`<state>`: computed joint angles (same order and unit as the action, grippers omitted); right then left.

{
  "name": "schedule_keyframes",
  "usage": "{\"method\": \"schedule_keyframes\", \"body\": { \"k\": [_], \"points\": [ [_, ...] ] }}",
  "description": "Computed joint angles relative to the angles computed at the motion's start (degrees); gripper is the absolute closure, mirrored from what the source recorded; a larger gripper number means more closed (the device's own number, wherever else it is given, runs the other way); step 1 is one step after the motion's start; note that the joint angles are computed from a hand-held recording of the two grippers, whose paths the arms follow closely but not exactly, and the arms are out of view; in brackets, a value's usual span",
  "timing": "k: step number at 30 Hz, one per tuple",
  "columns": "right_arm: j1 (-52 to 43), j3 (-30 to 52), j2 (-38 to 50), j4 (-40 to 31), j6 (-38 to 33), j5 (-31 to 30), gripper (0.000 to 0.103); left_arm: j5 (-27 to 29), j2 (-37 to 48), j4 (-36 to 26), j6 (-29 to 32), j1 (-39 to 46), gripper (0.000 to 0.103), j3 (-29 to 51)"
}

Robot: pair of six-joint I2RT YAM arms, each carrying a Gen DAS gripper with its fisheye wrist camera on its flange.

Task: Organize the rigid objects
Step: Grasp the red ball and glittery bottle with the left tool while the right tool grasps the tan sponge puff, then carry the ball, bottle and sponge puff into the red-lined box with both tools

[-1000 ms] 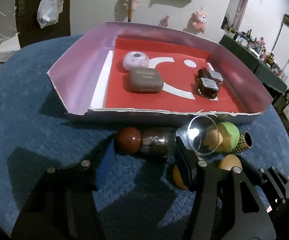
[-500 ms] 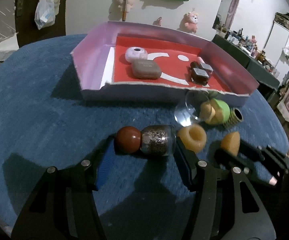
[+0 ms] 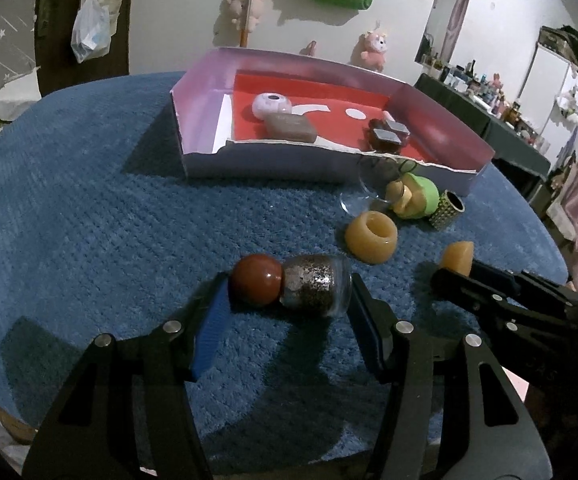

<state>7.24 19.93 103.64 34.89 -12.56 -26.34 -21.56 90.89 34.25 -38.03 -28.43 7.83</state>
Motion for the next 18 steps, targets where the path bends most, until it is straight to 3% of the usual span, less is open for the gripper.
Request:
{"method": "schedule_keyframes", "body": {
  "k": [6,18],
  "points": [
    [-2.01,1.82,-0.73,-4.51,0.51,-3.21,0.063,-0.61,-2.4,-0.14,-0.18,-0.54,0.048,-1.06],
    [-1.72,1.82,-7.18,-8.04,0.37,-4.66,0.063,-0.58,-11.23,-6.3,2.13,0.19,0.048,-0.46]
  ]
}}
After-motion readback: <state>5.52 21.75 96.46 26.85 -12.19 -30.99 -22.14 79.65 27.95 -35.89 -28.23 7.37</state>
